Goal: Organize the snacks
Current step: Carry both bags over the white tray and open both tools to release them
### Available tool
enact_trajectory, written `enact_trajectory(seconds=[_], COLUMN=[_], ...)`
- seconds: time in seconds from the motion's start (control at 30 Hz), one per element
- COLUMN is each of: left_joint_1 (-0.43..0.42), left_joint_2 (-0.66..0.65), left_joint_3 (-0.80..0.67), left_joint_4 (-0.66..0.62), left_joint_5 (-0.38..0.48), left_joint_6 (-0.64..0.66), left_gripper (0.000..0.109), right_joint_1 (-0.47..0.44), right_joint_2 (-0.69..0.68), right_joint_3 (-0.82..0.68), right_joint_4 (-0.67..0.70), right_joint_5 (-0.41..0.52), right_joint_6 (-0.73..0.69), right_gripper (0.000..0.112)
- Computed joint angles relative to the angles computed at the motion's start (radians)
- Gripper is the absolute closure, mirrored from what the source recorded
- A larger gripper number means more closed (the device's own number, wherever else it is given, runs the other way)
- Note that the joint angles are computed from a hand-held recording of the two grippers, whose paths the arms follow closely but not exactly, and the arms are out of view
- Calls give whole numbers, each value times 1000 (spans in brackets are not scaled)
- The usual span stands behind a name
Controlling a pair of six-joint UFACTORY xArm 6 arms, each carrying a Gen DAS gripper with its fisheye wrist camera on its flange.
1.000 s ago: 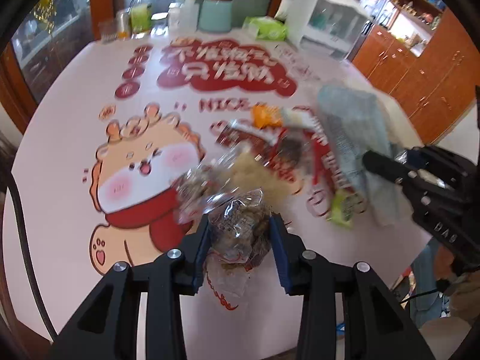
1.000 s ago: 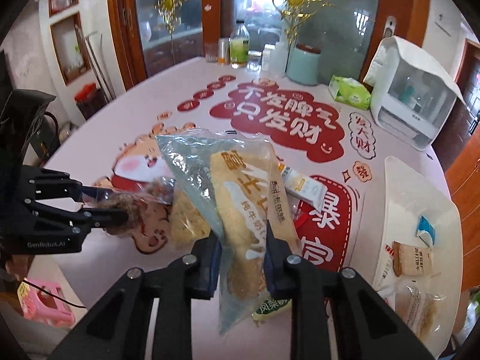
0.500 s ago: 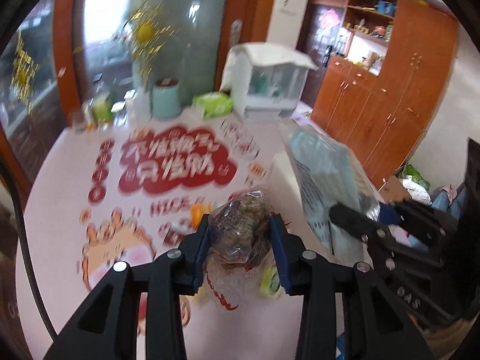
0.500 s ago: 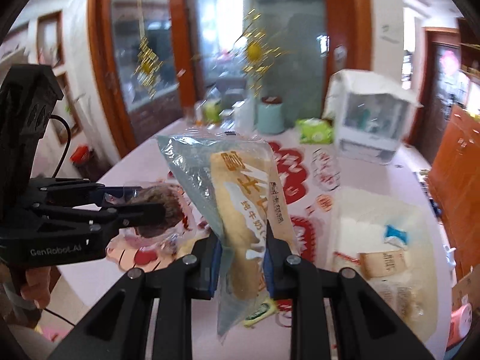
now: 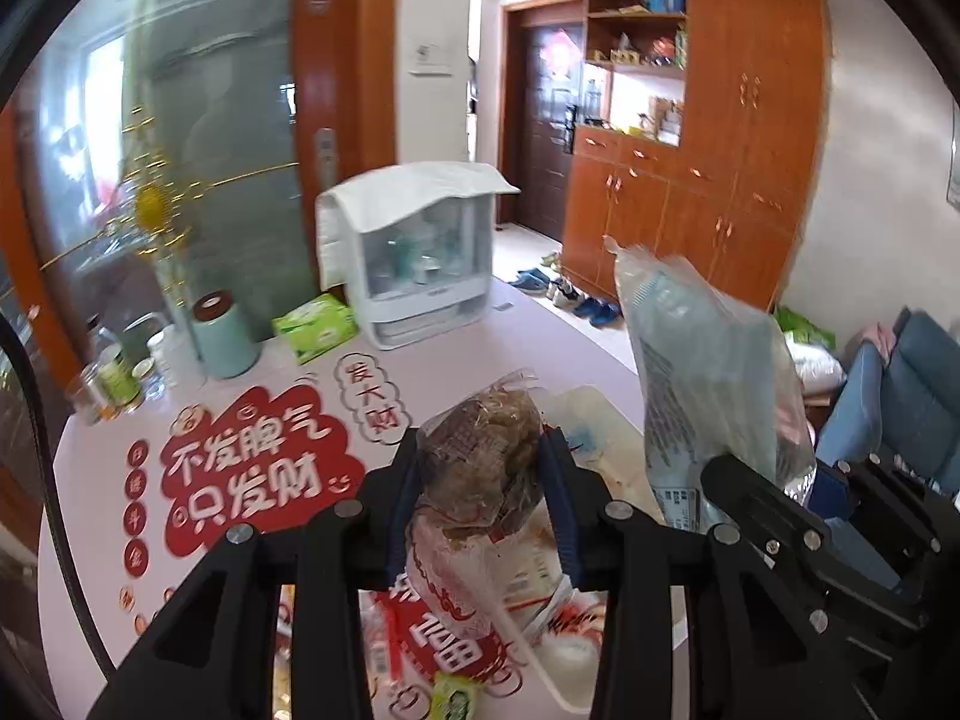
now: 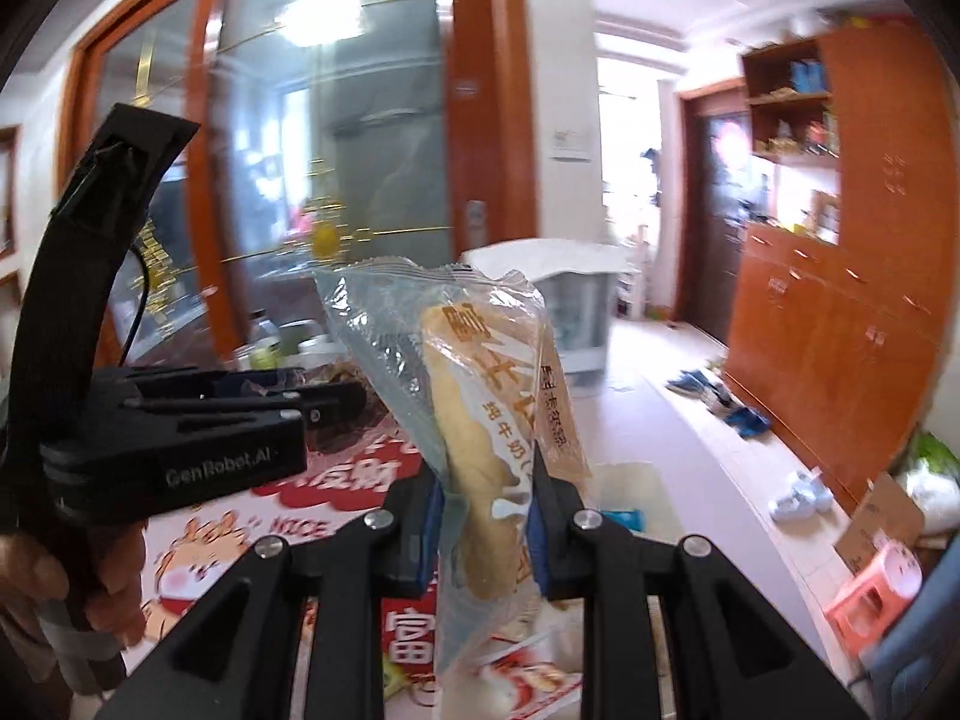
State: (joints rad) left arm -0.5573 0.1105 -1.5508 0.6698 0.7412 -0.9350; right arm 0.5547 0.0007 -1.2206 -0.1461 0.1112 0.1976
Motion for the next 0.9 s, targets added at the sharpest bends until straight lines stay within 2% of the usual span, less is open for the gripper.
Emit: enact_trajectory(seconds=[0.17,0.33,0.43,0.47,0.53,0.6,0.63,0.7,0.8,0.9], left_joint_1=[-14,-20,-27,-30,-40,-37,-30,-18,-13,-16], left_joint_2=[196,357,432,451,493,490,477,458,429,386], left_joint_3=[-218,-403,-498,-522,-584,-573,-550,-517,-466,-400], left_joint_4=[-60,-76,-48,-36,7,34,29,9,3,11], left_joint_5=[72,171,240,258,334,354,344,338,346,343], left_joint_6=[67,120,128,132,124,96,85,77,65,39], left_gripper=[72,71,70,63,27,13,11,11,11,11], right_joint_1=[-52,-98,-120,-122,-122,-126,-127,-125,-124,-121], right_joint_2=[96,171,236,242,260,276,277,274,256,244], right_joint_3=[-125,-199,-266,-271,-282,-292,-288,-278,-248,-232], right_joint_4=[159,213,345,355,319,239,230,241,214,178], right_joint_5=[103,169,231,240,261,282,281,276,236,215], right_joint_6=[-80,-89,-192,-200,-166,-98,-93,-98,-80,-59], right_gripper=[88,88,86,85,84,82,81,66,49,48])
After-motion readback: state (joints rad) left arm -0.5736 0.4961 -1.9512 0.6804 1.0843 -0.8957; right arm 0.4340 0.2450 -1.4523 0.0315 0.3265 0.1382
